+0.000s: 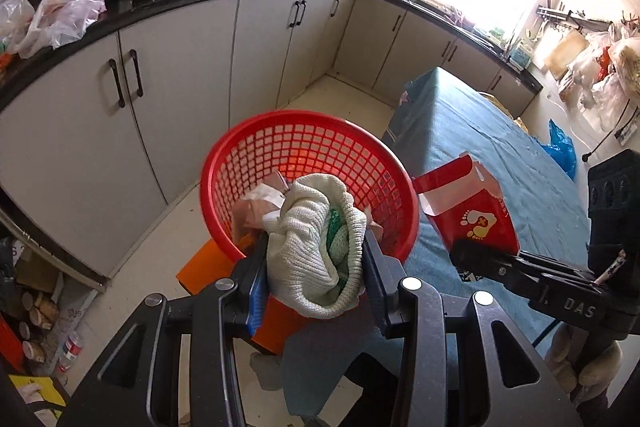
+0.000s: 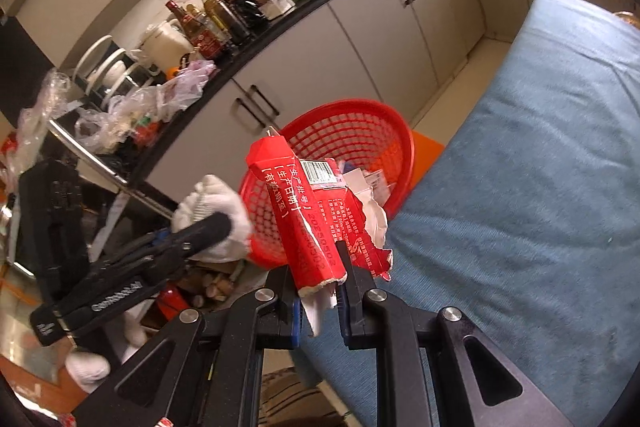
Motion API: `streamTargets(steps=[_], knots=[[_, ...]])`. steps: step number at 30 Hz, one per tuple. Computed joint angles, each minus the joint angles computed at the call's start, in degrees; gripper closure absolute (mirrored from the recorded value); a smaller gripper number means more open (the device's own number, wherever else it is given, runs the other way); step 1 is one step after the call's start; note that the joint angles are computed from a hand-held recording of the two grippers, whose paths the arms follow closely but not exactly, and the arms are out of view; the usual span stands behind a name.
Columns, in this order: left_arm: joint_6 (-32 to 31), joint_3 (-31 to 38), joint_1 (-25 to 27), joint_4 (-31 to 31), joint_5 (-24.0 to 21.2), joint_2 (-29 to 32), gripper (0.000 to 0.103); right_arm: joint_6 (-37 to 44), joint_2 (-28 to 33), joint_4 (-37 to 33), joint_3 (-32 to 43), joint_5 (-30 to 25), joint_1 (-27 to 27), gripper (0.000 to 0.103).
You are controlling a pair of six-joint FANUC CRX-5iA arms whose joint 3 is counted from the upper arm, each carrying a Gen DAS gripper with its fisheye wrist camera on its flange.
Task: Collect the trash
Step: 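Carry the white cloth and red chip bag with both grippers over the red basket, then open both grippers to drop the cloth and chip bag into the basket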
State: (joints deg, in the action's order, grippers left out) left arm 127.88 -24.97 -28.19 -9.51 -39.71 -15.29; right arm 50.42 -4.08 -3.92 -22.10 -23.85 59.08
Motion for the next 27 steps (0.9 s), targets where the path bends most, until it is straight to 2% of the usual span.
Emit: streamTargets(steps=[2, 12, 27], knots=[[-0.83, -0.15, -0.19, 0.94, 0.44, 0.48, 0.063, 1.70, -0.38, -2.20, 0.08, 0.00, -0.30, 0.088], [-3.33, 0.22, -1.15, 2.74, 1.14, 2.19, 0.063, -2.90, -0.74, 0.71, -1.35, 0.99, -0.34, 0.088], [-1.15, 2.51, -0.07, -0.79, -0.25, 3.79, 0.063, -2.33, 1.91, 0.74, 0.99, 0.32, -1.28, 0.088]])
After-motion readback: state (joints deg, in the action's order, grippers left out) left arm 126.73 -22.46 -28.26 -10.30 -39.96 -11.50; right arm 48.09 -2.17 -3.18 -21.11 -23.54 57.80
